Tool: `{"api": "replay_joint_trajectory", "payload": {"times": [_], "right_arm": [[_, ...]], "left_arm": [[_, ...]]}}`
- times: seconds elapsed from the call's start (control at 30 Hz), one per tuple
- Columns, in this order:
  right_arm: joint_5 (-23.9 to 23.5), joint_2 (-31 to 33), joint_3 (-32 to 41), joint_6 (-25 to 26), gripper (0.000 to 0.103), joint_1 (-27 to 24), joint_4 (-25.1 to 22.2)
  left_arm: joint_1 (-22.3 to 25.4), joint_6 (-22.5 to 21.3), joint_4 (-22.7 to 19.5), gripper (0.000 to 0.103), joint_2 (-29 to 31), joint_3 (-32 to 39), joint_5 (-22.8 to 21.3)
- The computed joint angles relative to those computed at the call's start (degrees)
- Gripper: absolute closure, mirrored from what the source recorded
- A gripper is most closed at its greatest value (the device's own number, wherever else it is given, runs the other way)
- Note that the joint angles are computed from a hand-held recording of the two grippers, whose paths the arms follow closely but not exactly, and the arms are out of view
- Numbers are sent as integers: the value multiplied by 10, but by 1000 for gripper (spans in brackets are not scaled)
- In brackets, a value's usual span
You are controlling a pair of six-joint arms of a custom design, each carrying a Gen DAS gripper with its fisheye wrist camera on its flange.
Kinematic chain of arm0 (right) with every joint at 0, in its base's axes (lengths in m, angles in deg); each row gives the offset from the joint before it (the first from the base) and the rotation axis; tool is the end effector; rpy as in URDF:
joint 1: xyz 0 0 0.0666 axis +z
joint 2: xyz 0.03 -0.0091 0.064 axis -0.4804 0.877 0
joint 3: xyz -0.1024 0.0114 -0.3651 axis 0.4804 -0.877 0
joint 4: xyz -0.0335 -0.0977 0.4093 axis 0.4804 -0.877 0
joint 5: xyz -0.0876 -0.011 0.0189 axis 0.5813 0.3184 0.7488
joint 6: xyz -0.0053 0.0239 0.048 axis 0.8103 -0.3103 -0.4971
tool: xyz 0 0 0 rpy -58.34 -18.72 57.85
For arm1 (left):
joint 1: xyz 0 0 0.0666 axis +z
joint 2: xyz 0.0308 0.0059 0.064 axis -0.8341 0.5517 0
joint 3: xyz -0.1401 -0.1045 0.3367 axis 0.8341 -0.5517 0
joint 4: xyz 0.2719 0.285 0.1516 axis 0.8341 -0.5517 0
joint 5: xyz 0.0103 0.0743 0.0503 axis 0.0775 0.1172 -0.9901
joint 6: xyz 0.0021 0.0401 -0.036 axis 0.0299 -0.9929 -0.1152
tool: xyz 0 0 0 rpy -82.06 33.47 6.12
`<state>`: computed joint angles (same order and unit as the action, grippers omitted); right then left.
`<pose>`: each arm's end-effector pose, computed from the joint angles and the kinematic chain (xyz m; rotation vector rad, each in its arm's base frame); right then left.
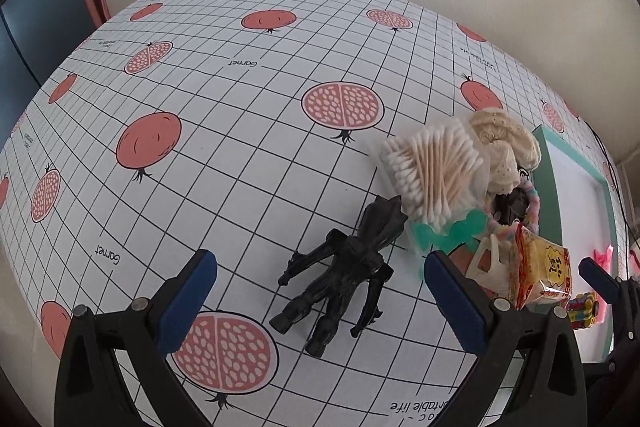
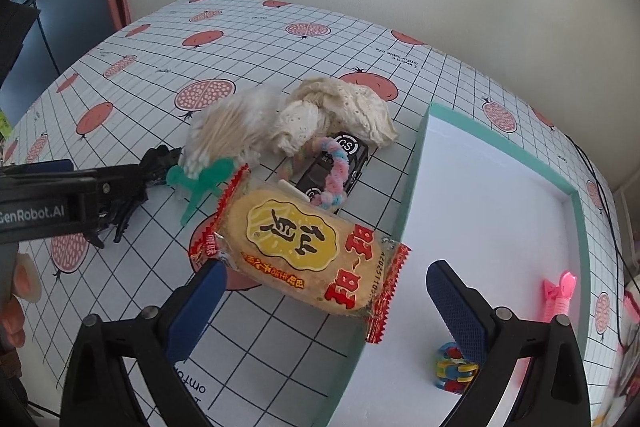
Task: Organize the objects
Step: 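Grasp the yellow snack bag with the right gripper while the left grasps the black action figure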
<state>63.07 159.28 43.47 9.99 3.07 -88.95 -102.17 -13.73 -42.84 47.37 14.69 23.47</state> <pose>0.3609 0.2077 0.2943 0.0175 2.5968 -0.1590 0.4298 -0.4302 0.2972 0.1292 2.7100 -0.1574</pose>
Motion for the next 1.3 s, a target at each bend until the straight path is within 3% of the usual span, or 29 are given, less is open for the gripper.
{"api": "replay_joint_trajectory", "payload": {"times": [0.4,0.47,0.93,1.23,1.3], "right_arm": [[-3,1,8,2,25,4,4],[0,2,10,3,35,5,1],[-15,-14,3,-3,69,-7,3],[-16,-27,-2,-3,81,-9,8],[-19,-31,-4,-4,84,-10,12]], "left_arm": [[-2,-11,-12,0,19,11,17],[-3,-10,-15,0,20,13,18],[-6,-3,-38,0,29,23,7],[-9,-14,-45,1,33,30,-8],[-10,-18,-46,5,33,31,-13]]}}
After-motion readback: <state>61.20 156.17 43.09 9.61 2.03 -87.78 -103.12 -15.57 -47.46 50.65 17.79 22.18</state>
